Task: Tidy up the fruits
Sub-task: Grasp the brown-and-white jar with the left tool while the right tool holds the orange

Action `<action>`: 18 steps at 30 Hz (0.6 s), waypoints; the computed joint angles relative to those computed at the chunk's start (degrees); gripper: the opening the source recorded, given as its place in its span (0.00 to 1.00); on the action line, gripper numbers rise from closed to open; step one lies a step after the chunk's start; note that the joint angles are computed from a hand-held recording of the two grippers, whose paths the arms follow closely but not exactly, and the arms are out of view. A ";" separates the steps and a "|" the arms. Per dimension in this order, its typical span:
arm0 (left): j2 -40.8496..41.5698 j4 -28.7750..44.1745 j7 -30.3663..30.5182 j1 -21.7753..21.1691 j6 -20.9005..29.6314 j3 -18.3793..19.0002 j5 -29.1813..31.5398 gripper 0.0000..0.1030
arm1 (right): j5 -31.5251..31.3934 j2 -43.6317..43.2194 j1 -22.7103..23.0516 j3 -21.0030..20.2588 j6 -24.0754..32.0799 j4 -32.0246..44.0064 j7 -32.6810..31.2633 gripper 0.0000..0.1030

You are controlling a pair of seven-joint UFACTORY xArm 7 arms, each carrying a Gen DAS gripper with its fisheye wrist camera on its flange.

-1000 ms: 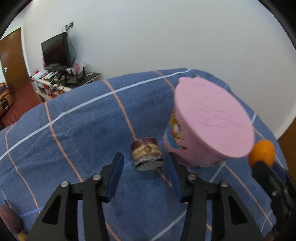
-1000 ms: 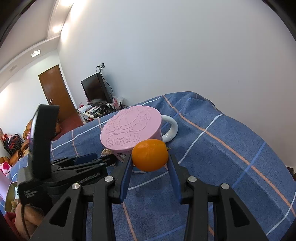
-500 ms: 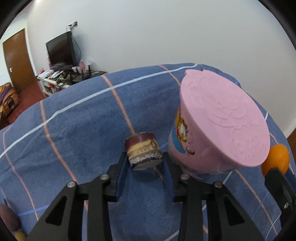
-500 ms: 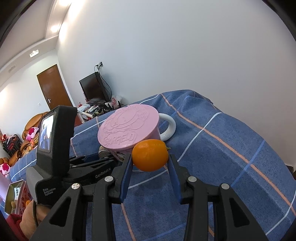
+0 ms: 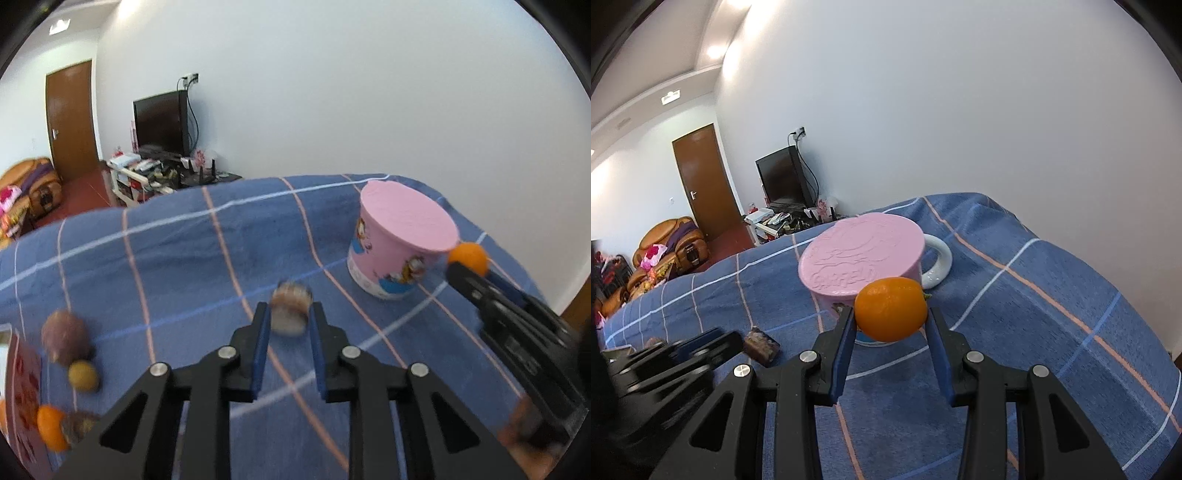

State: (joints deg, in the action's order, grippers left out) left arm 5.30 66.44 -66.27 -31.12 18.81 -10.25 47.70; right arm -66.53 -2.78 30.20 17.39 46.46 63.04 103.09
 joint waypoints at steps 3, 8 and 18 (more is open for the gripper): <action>-0.92 -1.83 4.08 1.42 -0.87 -0.02 -5.11 0.22 | 0.98 0.72 0.25 -0.02 0.00 0.50 -0.65 0.40; 0.90 0.61 9.37 2.11 0.28 -0.07 -8.09 0.27 | 0.16 0.48 0.50 -0.12 0.03 0.43 0.03 0.40; 16.17 19.23 23.03 -1.98 9.76 1.58 -19.00 0.46 | 3.52 -0.71 -0.86 -0.77 -2.04 -0.93 0.17 0.40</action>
